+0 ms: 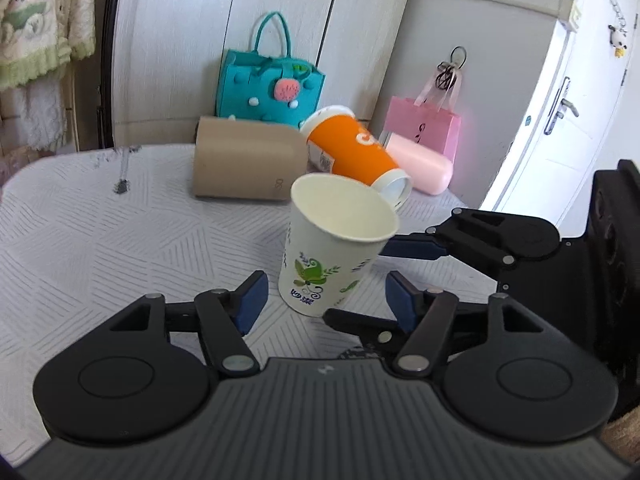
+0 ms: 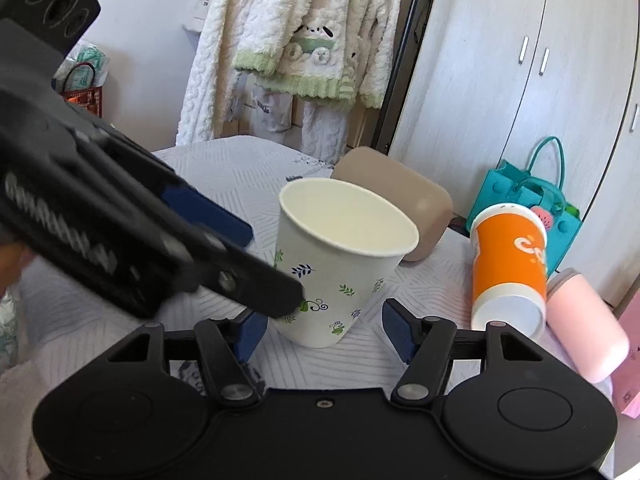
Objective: Flip cup upright
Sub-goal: 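Lower the upright cup onto the table and open the right gripper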
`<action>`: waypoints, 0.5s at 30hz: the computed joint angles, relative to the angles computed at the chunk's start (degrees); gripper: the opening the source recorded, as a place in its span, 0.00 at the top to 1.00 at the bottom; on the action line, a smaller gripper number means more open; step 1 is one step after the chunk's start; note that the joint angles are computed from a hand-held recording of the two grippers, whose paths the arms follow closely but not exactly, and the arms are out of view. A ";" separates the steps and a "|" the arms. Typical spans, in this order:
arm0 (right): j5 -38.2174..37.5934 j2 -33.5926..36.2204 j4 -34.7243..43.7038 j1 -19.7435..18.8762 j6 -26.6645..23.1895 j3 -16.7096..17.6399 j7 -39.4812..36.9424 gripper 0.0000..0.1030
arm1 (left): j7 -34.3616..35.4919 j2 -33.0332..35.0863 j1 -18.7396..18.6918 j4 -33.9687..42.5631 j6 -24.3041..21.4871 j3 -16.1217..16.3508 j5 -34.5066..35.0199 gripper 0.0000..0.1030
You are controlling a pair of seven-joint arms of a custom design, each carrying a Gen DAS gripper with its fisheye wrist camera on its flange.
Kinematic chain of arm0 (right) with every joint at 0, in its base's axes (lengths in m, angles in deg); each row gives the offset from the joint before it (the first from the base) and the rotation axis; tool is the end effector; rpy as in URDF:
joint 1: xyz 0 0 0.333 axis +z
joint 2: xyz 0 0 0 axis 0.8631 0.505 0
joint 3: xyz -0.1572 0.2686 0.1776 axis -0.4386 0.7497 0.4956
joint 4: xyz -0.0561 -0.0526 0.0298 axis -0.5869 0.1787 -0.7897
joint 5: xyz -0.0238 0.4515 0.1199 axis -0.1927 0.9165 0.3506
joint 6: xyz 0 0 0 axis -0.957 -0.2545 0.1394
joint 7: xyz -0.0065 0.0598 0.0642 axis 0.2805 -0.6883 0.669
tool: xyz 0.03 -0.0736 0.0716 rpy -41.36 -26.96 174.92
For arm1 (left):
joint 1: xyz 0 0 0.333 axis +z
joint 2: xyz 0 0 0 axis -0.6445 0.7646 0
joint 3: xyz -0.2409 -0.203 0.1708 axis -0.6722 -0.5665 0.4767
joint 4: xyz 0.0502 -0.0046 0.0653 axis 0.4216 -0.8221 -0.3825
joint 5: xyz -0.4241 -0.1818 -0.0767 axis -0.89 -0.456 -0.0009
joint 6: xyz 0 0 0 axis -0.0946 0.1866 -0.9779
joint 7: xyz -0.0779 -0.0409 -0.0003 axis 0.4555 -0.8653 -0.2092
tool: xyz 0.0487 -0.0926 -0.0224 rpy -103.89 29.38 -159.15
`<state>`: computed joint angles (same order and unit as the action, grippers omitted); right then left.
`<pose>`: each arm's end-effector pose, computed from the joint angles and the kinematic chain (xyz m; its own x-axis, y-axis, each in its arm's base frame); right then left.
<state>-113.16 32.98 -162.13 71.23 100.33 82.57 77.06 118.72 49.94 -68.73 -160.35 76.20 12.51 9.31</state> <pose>0.4104 0.2826 0.5247 0.2465 -0.9483 0.1997 -0.5234 -0.3037 -0.7961 0.4617 -0.3479 0.5188 -0.7084 -0.6632 0.2413 -0.5257 0.2677 -0.8074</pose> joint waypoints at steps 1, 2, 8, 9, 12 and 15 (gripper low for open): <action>0.26 -0.69 -0.32 0.24 -0.12 -0.05 0.04 0.33 | -0.11 -1.13 -0.04 -0.78 0.35 -0.06 -0.09 0.32; 0.70 -1.36 -0.62 0.52 -0.34 -0.14 -0.01 0.33 | -0.81 -2.19 -0.08 -1.55 0.92 -0.18 0.28 0.31; 2.49 -8.42 -4.12 -1.21 0.05 2.58 7.76 0.28 | -7.73 -8.81 -1.45 -7.15 7.63 -0.79 5.18 0.24; 2.76 -9.91 -4.68 -1.71 -0.37 3.53 9.53 0.27 | -10.23 -9.77 -0.98 -8.01 8.48 -1.52 7.29 0.23; 2.19 -14.53 -6.35 -3.73 -0.21 6.28 14.76 0.27 | -14.10 -12.16 -0.92 -10.09 10.68 -2.45 12.16 0.23; 2.15 -18.19 -7.06 -4.65 -2.38 8.78 18.00 0.25 | -17.60 -14.37 -0.67 -12.44 13.64 -3.92 15.46 0.17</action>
